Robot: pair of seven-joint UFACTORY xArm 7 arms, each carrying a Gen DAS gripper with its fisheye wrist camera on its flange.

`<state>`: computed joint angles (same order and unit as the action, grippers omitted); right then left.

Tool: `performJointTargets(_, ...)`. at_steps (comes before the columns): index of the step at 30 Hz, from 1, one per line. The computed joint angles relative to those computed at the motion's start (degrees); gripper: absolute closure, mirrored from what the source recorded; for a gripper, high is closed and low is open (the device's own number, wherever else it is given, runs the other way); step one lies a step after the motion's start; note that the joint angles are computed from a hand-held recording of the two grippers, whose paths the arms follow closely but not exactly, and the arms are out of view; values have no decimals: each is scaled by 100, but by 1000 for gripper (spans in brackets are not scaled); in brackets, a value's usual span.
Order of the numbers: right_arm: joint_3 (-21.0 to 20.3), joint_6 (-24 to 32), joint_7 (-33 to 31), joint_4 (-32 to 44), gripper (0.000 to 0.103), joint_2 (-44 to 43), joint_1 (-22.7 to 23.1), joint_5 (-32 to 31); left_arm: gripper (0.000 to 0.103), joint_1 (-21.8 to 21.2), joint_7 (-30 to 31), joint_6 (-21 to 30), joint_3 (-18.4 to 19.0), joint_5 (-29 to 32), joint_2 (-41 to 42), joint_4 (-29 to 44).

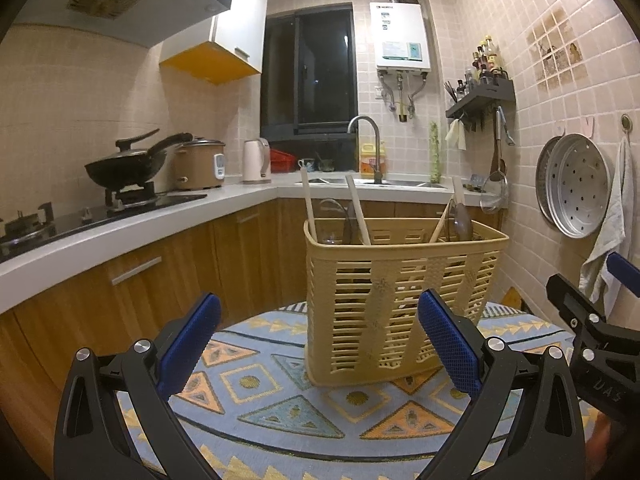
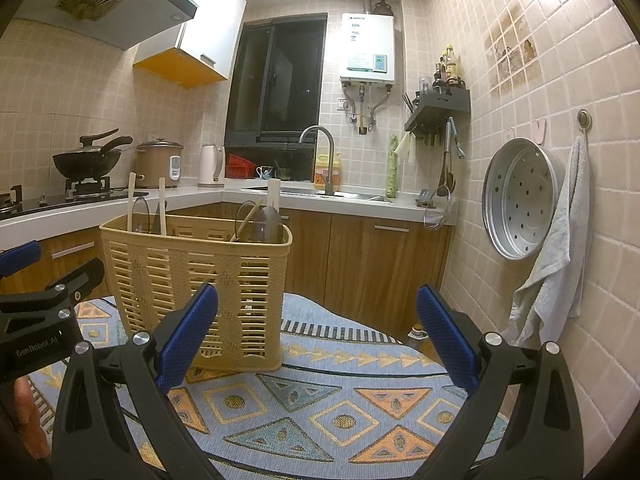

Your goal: Organize utensils

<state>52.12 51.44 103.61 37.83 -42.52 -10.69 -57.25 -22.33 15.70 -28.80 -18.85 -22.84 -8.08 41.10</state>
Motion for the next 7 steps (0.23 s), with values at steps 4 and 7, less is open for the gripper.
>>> performJointTargets(4, -127, 231, 140, 37, 8, 250, 257, -274, 7, -74, -227, -190, 125, 265, -43, -93)
performJointTargets(7, -247, 400, 230, 58, 8, 422, 468, -435, 7, -83, -365, -110, 178, 488, -63, -106)
